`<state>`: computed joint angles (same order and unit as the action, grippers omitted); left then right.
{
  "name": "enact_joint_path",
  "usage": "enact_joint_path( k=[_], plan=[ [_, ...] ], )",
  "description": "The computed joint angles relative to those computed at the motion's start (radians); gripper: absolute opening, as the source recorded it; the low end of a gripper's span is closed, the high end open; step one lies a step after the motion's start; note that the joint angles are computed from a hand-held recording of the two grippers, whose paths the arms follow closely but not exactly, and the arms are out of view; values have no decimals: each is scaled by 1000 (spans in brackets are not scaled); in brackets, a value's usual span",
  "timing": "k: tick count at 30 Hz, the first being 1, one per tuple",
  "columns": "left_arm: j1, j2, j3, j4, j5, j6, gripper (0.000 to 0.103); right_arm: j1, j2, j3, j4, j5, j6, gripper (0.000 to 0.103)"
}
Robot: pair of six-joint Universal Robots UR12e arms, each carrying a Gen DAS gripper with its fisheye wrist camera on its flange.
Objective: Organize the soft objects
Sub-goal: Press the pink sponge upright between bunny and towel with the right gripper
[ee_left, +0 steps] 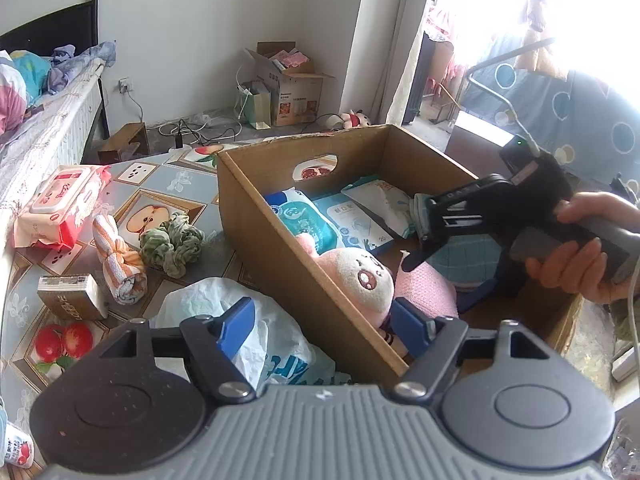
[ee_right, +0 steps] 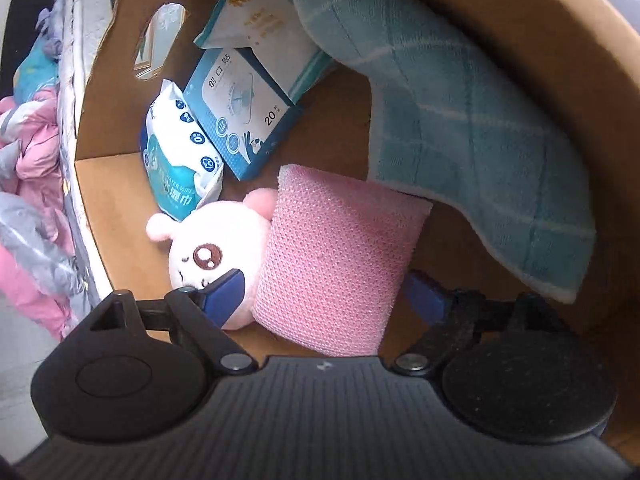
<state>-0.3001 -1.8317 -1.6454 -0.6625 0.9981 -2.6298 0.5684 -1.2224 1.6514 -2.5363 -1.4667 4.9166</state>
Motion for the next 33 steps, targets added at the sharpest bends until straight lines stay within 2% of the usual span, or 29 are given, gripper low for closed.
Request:
enact_joint_path(
  k=[1, 4, 6, 8, 9, 14, 17, 22, 23, 25, 27, 30, 33],
  plan=[
    [2, 0, 0, -3, -2, 0, 76, -3, 10, -14, 25, -1, 10, 96],
    [10, 3, -3, -7, -16, 1, 77, 0, 40, -54, 80, -7, 4, 97],
    [16, 5, -4, -10, -26, 0, 77, 13, 47, -64, 85, -52, -1, 97],
    [19, 5, -4, -14, -33, 5, 77, 26, 41, -67, 89, -96, -8, 91],
    [19, 5, -3, -17, -33, 9, 77, 33, 35, -66, 98, -111, -7, 82],
    [21, 5, -3, -23, -38, 19, 77, 62, 5, -40, 88, -163, 9, 80],
    [21, 4, -3, -26, -35, 19, 77, 84, -2, -57, 78, -189, -60, 80],
    [18, 6, -3, -21, -23, 9, 77, 85, -8, -91, 47, -264, -261, 80],
    [18, 8, -5, -18, -21, 9, 77, 74, -8, -84, 10, -245, -299, 80],
    [18, 11, -10, -8, -13, 8, 77, 40, -2, -54, -80, -178, -319, 80],
    [18, 13, -13, 0, -4, 0, 77, 10, 5, -33, -113, -113, -347, 80],
    [18, 12, -12, 3, 10, -14, 77, -26, 23, -27, -49, -38, -393, 80],
    [17, 9, -10, 4, 26, -19, 77, -40, 23, -32, 68, -25, -447, 80]
  ],
)
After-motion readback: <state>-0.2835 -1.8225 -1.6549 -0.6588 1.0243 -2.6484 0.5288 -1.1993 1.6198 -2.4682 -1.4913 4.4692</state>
